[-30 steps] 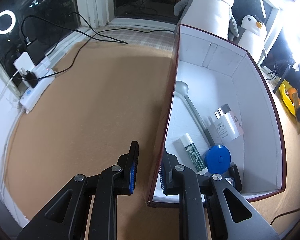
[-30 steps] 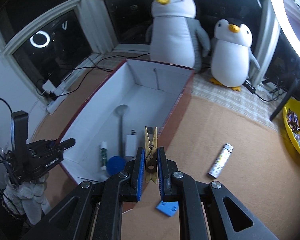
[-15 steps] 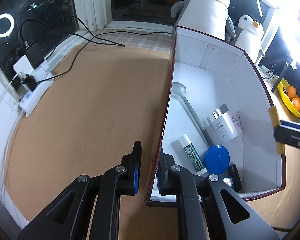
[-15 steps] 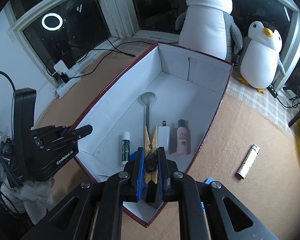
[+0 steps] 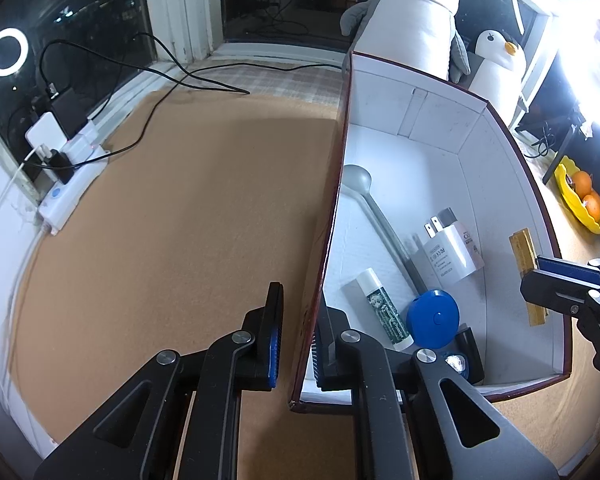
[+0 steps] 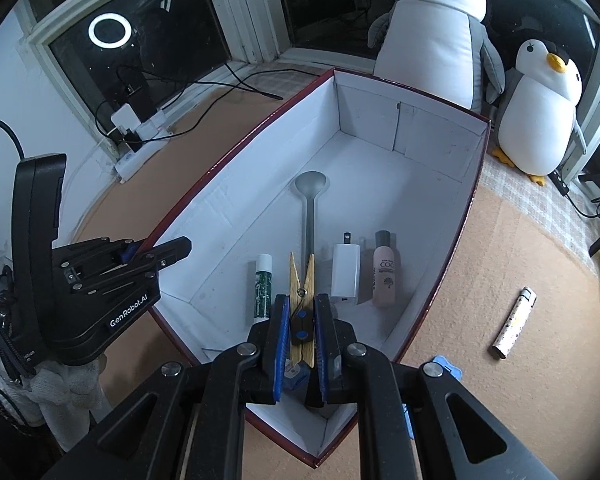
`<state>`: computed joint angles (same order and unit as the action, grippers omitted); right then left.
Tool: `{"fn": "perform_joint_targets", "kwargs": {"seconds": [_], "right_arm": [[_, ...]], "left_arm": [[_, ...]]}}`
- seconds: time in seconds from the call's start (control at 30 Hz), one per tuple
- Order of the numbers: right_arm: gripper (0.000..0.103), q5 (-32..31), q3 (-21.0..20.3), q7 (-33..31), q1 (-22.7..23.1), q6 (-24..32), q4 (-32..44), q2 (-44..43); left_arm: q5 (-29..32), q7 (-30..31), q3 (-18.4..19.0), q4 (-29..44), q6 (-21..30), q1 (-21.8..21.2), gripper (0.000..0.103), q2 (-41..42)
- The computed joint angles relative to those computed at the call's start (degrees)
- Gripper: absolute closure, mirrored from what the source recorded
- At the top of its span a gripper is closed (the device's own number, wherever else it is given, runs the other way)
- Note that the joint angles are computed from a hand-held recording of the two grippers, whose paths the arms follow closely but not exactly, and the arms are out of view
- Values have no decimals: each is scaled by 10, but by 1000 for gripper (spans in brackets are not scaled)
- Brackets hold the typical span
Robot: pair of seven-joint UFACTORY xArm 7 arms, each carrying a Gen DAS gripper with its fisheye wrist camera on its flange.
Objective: Organize rigid objects
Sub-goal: 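Carry the wooden clothespin into the red box with the right tool and release, then move the open right tool from the box to the patterned lighter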
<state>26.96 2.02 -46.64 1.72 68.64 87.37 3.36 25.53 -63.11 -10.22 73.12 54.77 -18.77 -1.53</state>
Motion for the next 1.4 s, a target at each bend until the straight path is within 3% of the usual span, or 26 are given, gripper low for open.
{"fn": "perform_joint_targets", "kwargs": {"seconds": [0.07, 0.13, 0.17, 0.67, 1.27, 1.4], "right_arm": [[73, 2, 0, -3, 0, -7, -4, -3], [60, 10, -1, -7, -1, -12, -7, -7], [59, 14, -1, -10, -1, -11, -7, -7], [58, 36, -11, 1, -20, -8, 23, 10], [56, 31, -17, 66, -96, -18, 123, 102], [53, 13, -16, 83, -108, -28, 141, 127]], "left_arm": [[0, 0, 0, 0, 0, 0, 92, 0], [0, 0, 0, 0, 0, 0, 92, 0], [0, 0, 0, 0, 0, 0, 92, 0], [-7, 6, 2, 12, 13, -3, 92, 8], [-17, 15, 8, 33, 33, -6, 87, 26], [-20, 19, 10, 41, 36, -8, 73, 32]]}}
